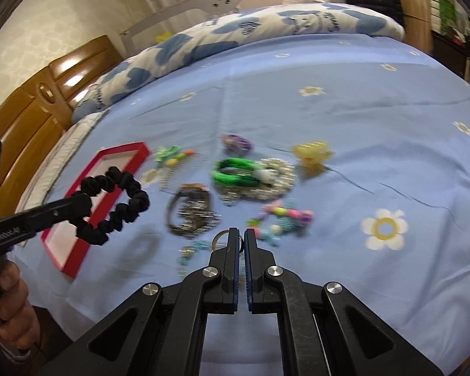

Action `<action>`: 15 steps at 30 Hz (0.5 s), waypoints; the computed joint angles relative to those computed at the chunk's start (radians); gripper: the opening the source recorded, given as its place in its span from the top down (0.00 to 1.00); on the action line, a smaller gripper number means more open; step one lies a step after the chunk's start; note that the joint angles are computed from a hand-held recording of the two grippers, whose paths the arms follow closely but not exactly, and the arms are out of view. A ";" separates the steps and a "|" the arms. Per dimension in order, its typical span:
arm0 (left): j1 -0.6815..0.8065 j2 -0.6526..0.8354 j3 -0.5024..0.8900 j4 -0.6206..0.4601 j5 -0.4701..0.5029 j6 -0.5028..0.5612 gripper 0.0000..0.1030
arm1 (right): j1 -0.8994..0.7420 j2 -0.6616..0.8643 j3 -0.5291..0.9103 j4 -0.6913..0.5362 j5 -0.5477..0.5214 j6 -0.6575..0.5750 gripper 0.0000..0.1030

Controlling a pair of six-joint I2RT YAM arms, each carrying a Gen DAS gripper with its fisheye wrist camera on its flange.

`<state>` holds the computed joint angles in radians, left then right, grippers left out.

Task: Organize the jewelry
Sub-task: 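Carry the scrunchie and ring with both tools over the red-rimmed tray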

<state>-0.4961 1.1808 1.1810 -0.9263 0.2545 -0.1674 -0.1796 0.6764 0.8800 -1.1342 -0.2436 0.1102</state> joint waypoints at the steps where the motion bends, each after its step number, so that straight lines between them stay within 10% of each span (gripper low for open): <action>1: 0.031 -0.011 -0.005 -0.009 0.010 0.011 0.93 | 0.067 0.007 0.003 0.014 0.033 0.042 0.98; 15: 0.546 -0.059 -0.022 -0.116 0.163 0.237 0.93 | 0.757 0.314 0.093 0.307 0.248 0.402 0.98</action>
<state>0.0496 1.1217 1.1594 -1.0420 0.4174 0.0698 0.5776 0.9907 0.9730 -0.8272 0.0041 0.5123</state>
